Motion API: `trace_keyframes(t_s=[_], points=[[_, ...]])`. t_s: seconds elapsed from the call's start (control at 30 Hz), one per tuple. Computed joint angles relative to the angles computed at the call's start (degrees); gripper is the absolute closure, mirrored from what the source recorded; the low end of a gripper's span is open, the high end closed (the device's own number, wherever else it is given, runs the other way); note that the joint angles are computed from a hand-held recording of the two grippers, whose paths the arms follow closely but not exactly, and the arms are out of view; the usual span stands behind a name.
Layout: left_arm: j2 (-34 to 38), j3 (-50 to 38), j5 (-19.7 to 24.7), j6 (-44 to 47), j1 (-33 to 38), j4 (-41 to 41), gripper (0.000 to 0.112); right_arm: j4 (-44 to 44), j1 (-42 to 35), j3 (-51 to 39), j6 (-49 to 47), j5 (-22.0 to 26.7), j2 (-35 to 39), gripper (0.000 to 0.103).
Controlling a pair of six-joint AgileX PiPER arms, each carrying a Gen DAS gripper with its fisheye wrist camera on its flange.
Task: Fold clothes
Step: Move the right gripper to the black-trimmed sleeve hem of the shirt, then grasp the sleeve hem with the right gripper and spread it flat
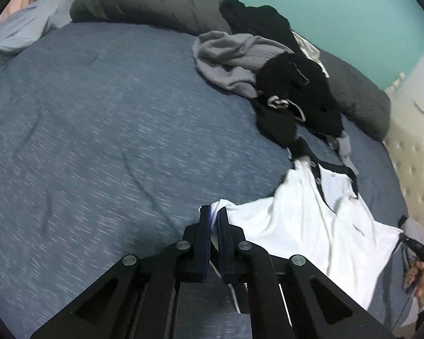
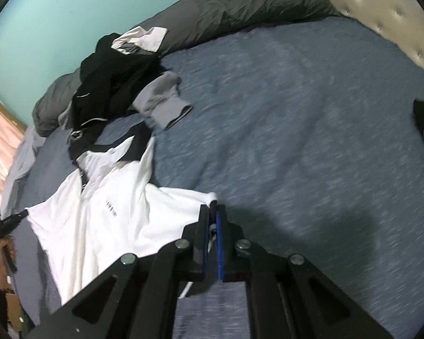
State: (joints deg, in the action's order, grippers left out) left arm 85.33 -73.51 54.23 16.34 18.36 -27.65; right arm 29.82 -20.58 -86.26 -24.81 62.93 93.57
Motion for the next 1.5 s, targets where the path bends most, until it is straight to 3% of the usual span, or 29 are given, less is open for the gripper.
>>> trace_keyframes(t_s=[0.23, 0.5, 0.57, 0.67, 0.77, 0.87, 0.93, 1.03, 1.2, 1.33, 1.5], points=[[2.21, -2.43, 0.17, -2.09, 2.71, 1.46, 0.108, -4.64, -0.95, -6.35, 3.21, 0.12, 4.57, 0.099], [5.52, -0.08, -1.11, -3.57, 4.17, 2.44, 0.108, -9.48, -1.4, -3.36, 5.16, -1.45, 7.18, 0.099], [6.0, 0.66, -0.94, -2.06, 4.18, 1.75, 0.108, -6.61, -2.83, -2.06, 3.13, -1.34, 7.43, 0.099], [5.47, 2.15, -0.81, 0.01, 4.42, -0.4, 0.107, 0.98, -5.63, 0.44, -1.9, -0.8, 6.87, 0.095], [3.79, 3.5, 0.67, 1.59, 6.02, -2.79, 0.106, 3.97, -7.5, 3.41, -2.55, -1.27, 4.77, 0.072], [1.78, 5.09, 2.87, 4.11, 8.59, -5.51, 0.095, 8.36, -9.65, 7.74, -4.95, 0.54, 2.18, 0.07], [-0.06, 7.13, 4.6, 5.92, 11.35, -7.83, 0.074, 10.53, -10.96, 11.82, -7.64, 1.65, 0.14, 0.068], [-2.91, 10.73, 6.9, 7.44, 14.42, -9.59, 0.072, 13.37, -12.53, 17.81, -9.84, 3.12, -1.98, 0.065], [-6.31, 17.1, 8.35, 12.53, 14.64, -12.64, 0.072, 17.24, -13.29, 25.26, -12.61, 3.31, -4.46, 0.065], [-7.59, 22.05, 7.08, 13.55, 13.23, -15.21, 0.072, 18.73, -12.7, 26.89, -11.91, 1.91, -5.21, 0.065], [-8.47, 25.27, 3.97, 13.34, 10.63, -15.99, 0.074, 17.68, -11.42, 26.86, -12.81, 1.64, -5.82, 0.086]])
